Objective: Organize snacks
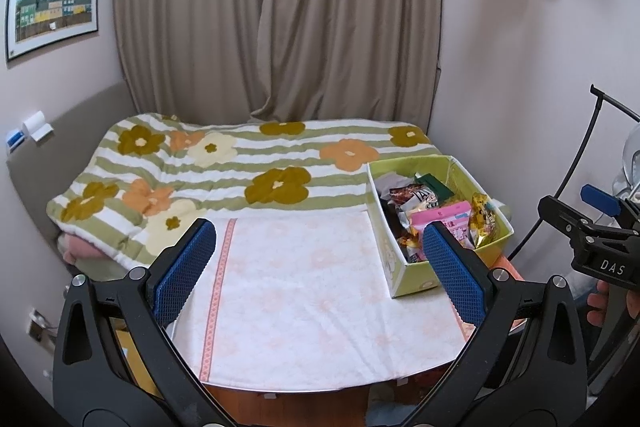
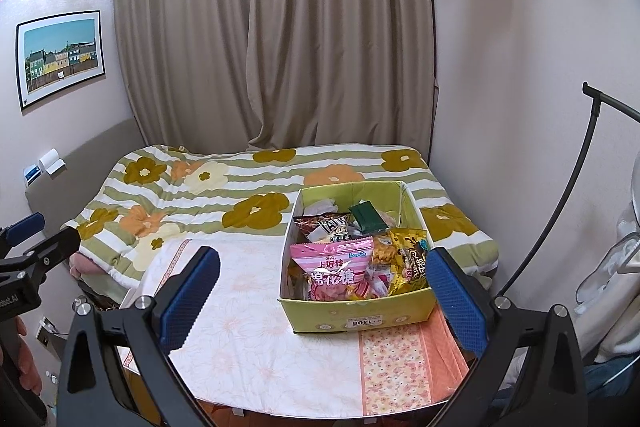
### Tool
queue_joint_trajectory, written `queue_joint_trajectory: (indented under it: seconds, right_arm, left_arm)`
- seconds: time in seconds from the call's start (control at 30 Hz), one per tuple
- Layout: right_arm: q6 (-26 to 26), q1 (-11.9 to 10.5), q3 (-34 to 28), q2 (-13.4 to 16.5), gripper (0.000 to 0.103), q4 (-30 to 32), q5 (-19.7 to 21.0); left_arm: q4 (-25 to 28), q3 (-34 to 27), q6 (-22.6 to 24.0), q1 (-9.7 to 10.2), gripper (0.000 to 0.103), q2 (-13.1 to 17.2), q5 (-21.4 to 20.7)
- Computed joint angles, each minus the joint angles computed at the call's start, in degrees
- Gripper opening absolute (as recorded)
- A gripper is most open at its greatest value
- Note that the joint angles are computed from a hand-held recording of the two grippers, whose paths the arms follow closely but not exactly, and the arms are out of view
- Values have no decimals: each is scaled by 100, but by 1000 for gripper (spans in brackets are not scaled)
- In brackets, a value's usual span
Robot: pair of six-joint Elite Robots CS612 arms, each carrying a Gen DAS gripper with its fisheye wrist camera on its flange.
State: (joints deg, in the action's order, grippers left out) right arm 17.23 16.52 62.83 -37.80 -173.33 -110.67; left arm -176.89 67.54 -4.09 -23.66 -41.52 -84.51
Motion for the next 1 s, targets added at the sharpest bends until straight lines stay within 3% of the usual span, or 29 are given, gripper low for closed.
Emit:
queue_joint_trajectory:
  seconds: [0.47, 1.0]
  right_arm:
    - [6, 8, 11, 0, 102, -17, 13]
    - [1, 16, 8, -5, 102, 6, -3]
  left_arm:
    - [-77, -22, 86, -65, 103, 43, 340]
    - [-694, 106, 464, -121, 103, 72, 423]
